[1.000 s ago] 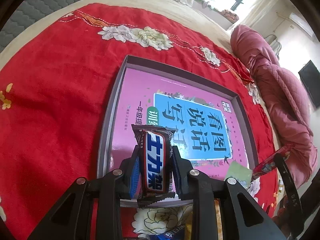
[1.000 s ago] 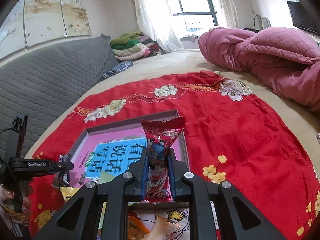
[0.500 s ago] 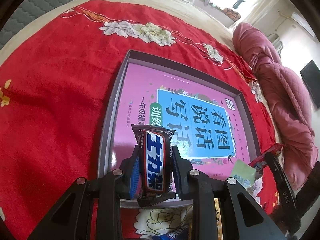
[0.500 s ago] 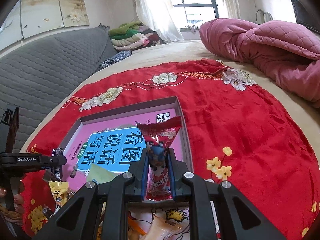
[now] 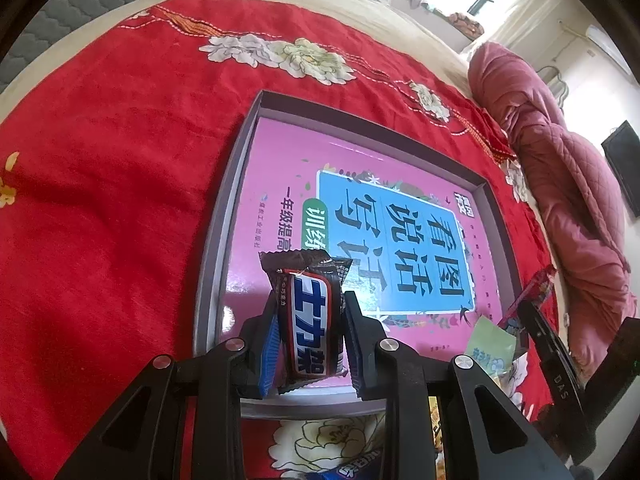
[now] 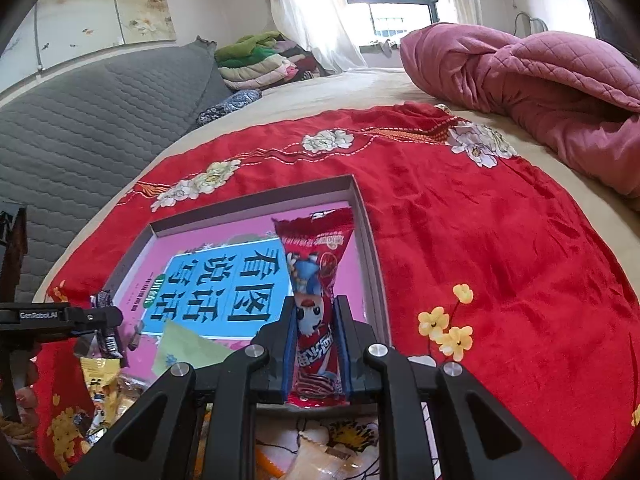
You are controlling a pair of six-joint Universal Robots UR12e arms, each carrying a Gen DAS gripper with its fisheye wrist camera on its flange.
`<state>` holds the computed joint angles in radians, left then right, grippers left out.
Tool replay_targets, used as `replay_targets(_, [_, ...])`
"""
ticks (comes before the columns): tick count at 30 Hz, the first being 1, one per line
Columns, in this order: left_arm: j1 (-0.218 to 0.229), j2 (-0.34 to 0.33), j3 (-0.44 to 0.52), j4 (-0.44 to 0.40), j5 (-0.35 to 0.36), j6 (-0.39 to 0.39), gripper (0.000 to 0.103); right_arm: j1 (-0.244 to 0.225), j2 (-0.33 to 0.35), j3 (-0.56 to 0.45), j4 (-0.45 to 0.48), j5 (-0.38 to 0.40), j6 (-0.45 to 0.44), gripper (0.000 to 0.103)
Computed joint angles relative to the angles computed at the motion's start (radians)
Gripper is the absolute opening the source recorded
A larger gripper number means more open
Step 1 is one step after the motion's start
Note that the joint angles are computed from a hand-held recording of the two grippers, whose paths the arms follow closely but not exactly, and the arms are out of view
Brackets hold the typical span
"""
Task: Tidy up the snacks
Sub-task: 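Lift the chocolate bar with the left tool while the right tool carries the candy stick over the tray, then release the chocolate bar into the tray with the left tool while the right tool releases the candy stick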
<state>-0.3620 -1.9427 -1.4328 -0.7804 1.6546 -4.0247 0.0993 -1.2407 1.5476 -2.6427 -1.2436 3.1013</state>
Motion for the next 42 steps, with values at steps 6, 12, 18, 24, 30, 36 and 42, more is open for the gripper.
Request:
replay_targets(6, [0.003,-0.002,0.0,-0.006,-0.017,-0.005,0.029,0.0,0.008,-0.008,0.03,-0.007,0.001,0.018])
replay_targets(12, [0.005,-0.002,-0.002,-0.003,-0.028,-0.007,0.029,-0.003,0.005,-0.002,0.034,-0.001,0.002,0.018])
replay_targets(18, [0.005,-0.003,0.001,-0.013,-0.034,-0.008,0.03,-0.006,0.006,-0.004,0.049,0.005,0.003,0.018])
replay_targets(24, [0.004,-0.001,0.002,-0.016,-0.032,-0.007,0.031,-0.007,0.006,-0.003,0.059,0.007,0.005,0.018])
replay_targets(30, [0.003,0.001,0.001,-0.02,-0.028,-0.009,0.037,-0.007,0.004,-0.002,0.06,0.004,0.005,0.019])
replay_targets(36, [0.002,0.008,-0.006,-0.012,-0.025,-0.014,0.045,-0.007,0.003,-0.001,0.059,0.003,0.001,0.021])
replay_targets(42, [0.002,0.013,-0.011,-0.011,-0.022,-0.018,0.046,-0.009,0.0,0.002,0.056,0.012,0.004,0.025])
